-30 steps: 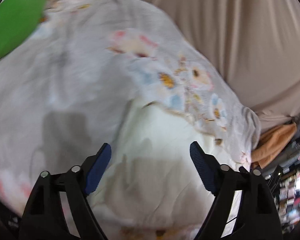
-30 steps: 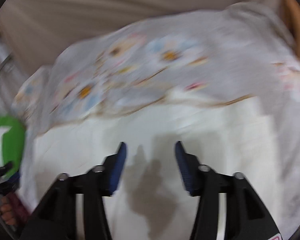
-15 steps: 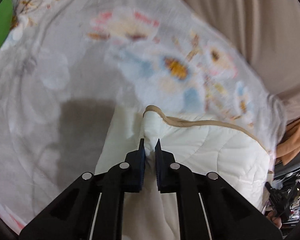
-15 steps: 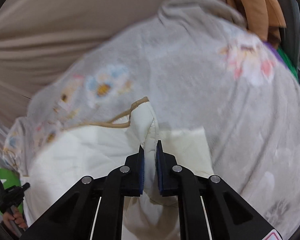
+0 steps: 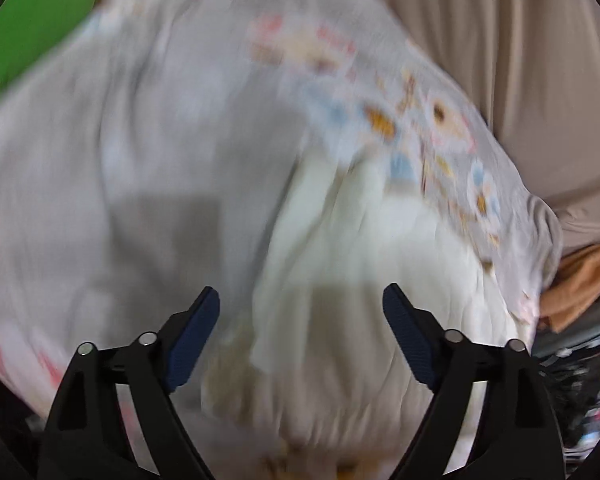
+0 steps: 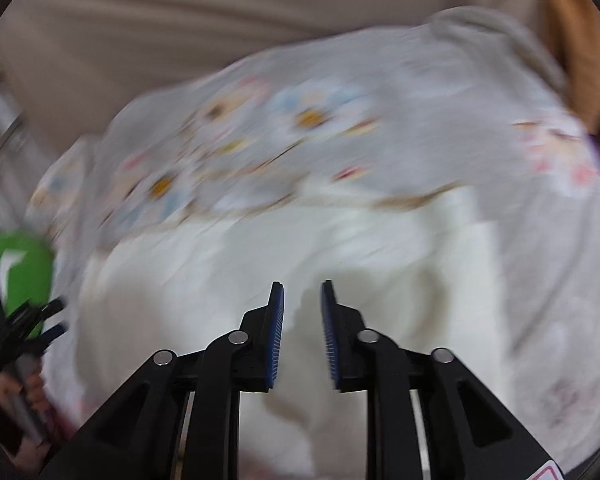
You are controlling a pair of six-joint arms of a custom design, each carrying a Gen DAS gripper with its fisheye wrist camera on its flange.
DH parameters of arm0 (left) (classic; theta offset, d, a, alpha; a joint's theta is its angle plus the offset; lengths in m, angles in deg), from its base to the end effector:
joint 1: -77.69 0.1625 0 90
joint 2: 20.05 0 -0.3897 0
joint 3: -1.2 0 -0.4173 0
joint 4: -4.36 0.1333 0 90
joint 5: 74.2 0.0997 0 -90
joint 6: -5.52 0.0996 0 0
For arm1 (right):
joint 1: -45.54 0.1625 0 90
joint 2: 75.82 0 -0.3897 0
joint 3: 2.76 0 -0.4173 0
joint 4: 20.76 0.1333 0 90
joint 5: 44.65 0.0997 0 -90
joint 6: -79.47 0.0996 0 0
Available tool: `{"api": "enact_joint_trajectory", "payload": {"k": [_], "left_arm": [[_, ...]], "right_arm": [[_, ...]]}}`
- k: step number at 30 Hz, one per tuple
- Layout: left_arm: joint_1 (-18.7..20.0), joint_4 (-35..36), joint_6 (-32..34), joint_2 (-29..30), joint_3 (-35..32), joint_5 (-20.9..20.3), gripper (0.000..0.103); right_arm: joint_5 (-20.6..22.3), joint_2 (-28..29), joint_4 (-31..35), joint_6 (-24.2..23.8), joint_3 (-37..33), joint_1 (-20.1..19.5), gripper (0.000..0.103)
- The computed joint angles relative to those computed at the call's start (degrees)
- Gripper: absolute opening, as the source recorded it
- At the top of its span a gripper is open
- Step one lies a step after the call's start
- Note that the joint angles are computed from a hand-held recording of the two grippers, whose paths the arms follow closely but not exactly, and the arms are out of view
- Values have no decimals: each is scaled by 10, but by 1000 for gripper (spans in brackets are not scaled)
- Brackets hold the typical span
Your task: Fold large clothes
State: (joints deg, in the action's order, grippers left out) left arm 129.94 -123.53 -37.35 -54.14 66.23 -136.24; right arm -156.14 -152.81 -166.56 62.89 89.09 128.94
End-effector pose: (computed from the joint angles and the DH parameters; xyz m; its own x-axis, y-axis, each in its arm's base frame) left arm -0.3415 -0.7351 0.0911 -0.9508 -0.1705 -0.2588 -0.0534 0.9126 -0.4053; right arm 0.0241 -0.6341 0.4305 -0.8842 0.1169 0.4522 -0.1727 0.8178 -0.5491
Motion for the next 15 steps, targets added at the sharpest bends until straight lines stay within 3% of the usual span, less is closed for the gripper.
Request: {"api": "enact_joint_trajectory", "payload": {"k": [3,7,11,14,15], "left_arm": [[11,-34,-59,-26,64,-60,88],[5,-48,-32,-14,69,-45,95],[2,-8,-19,30,14,-31,94],[-2,-1,-12,39,-11,-34,58],[-3,-10,-5,35,-7,-40,39]], "right_arm": [[-9,38,35,-10,-5,12,7],[-6,83,95,24,-36,-3,6],[46,97,138,59,-62,-28,0],[80,98,154,65,-70,-42,0],[85,97,155,65,-70,-44,0]]}}
